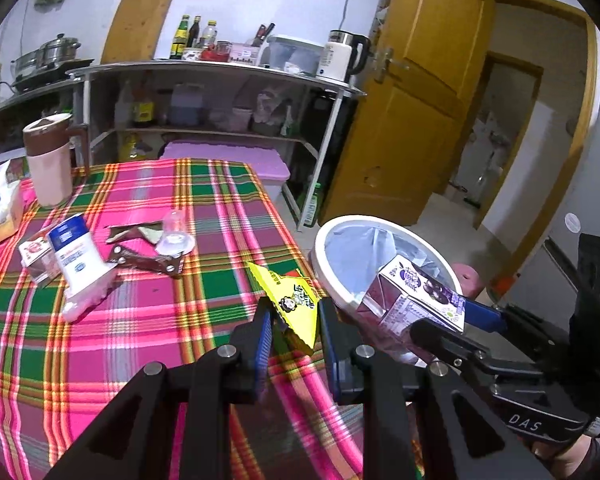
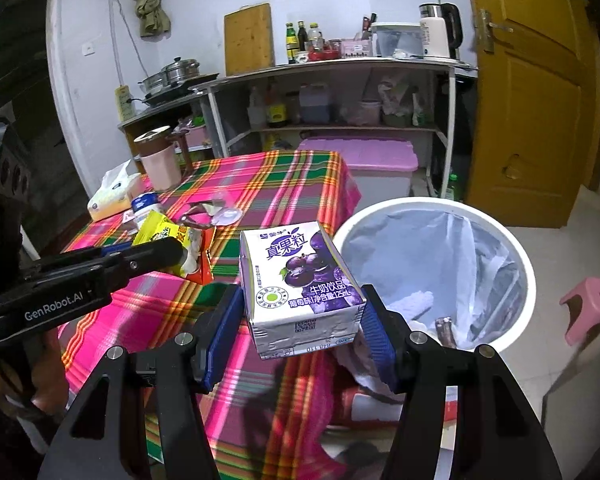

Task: Collect trash
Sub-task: 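Carry the juice carton and yellow wrapper over the bin and open both grippers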

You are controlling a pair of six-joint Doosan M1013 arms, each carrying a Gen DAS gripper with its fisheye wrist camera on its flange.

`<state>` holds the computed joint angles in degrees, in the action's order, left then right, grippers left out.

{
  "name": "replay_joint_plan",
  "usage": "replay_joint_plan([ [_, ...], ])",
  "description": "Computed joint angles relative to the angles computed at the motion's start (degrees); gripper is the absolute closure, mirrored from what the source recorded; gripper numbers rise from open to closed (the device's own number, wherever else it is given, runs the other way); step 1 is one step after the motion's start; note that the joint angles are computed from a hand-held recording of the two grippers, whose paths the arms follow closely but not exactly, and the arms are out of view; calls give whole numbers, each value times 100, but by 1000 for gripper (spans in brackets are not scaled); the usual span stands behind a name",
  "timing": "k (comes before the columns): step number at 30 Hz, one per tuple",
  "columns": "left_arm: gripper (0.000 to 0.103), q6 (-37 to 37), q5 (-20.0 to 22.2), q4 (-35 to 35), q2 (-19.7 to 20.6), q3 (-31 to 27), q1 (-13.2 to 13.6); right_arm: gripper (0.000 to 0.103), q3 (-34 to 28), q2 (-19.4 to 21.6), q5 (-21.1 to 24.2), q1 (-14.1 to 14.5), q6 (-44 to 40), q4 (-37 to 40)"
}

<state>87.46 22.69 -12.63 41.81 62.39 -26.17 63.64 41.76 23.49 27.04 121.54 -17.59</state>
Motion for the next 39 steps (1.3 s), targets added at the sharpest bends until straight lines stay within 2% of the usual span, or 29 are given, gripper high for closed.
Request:
replay_joint_plan([
  [9,80,533,280,-368,285,-518,-80,44,114,-53,67,-100,572,-416],
  [25,80,974,1132,-672,1019,-1847,-199,43,208,-52,301,-348,1159,-720],
  [39,79,985,2097,-683,1778,-3132,-229,43,-8,136,700,-519,984,-312],
])
